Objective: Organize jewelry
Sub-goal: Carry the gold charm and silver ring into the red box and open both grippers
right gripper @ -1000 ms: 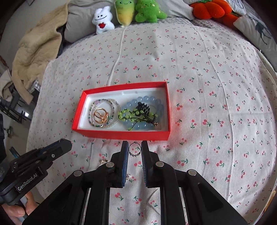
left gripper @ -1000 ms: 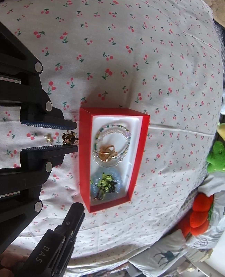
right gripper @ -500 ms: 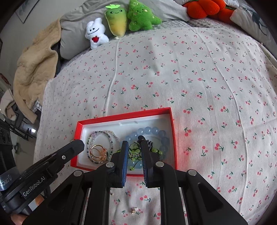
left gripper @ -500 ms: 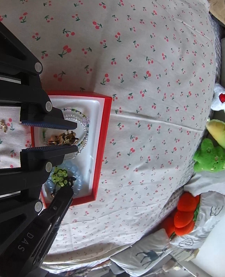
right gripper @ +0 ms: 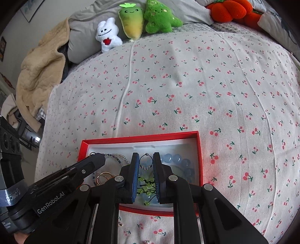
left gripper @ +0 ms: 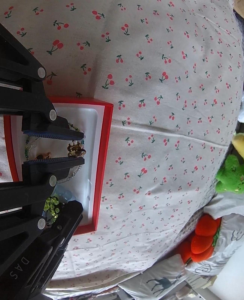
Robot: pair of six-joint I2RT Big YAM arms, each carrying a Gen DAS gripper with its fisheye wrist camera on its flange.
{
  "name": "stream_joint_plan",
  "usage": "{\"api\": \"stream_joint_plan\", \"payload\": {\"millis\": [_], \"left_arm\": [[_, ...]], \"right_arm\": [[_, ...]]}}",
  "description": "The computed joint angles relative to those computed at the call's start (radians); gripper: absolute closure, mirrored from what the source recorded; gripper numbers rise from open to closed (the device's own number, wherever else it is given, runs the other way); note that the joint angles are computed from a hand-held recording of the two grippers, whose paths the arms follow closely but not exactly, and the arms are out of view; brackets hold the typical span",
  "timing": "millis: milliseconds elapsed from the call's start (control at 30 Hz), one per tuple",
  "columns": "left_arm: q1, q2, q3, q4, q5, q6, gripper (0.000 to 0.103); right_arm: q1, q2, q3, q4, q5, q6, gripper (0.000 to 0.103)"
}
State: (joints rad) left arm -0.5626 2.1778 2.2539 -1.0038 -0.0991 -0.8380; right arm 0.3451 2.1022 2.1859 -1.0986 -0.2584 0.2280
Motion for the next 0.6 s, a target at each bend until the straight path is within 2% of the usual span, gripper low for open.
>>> {"api": "stream_joint_plan", "payload": {"millis": [167, 300, 600], "left_arm": [[0.002, -0.001, -0.002, -0.002, 0.008, -0.012, 0.088], [-0.001, -0.017, -0.019, 0.002, -0.003, -0.011, 0.075], [-0.017, -0.067, -0.064, -0.007, -0.043, 0.008, 0.064]], "right_arm": [[-0.003, 0.006, 0.005, -0.002, -0.015, 0.003, 0.086], [-0.007, 0.005, 0.008, -0.011, -0.02, 0.012, 0.083], [-0.015, -0.049, -0.042, -0.001, -0.019, 0.0, 0.077]]}}
